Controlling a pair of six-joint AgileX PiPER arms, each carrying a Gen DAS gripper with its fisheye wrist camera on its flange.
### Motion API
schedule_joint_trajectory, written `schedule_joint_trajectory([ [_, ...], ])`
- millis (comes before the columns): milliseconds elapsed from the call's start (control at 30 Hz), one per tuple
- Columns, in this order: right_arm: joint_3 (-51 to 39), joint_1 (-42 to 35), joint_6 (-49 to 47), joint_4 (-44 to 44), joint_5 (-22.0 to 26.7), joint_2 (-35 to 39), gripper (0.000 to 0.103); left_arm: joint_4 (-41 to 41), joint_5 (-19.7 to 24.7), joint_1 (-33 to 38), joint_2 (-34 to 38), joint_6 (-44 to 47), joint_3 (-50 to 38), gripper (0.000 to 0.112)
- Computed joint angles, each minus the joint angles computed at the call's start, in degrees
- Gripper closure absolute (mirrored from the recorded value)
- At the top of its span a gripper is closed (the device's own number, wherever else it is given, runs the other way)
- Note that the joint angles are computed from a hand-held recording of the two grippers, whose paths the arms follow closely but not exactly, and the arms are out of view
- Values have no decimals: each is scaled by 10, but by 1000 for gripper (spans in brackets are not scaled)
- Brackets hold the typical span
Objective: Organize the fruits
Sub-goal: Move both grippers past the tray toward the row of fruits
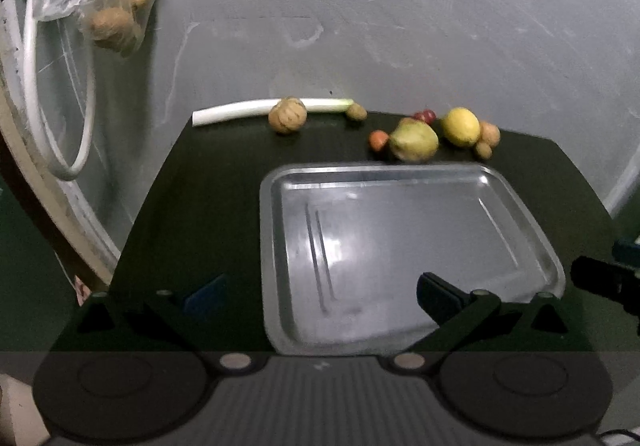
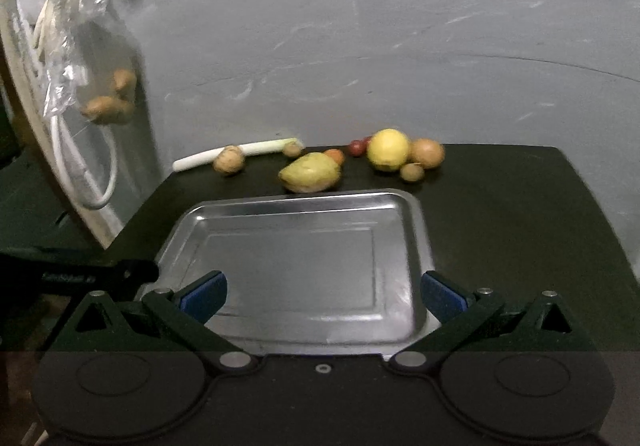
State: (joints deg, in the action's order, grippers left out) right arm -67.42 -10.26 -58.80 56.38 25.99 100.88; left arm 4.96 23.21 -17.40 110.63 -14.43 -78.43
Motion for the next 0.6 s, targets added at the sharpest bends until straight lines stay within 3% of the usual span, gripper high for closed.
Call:
schedule_joint_trajectory([
  [233, -215, 6, 86, -127, 108, 139, 1, 72, 56, -5, 96, -77, -160, 10],
  [600, -541, 30, 113, -206, 204, 337, 1, 79, 215, 4, 281, -113, -491, 10],
])
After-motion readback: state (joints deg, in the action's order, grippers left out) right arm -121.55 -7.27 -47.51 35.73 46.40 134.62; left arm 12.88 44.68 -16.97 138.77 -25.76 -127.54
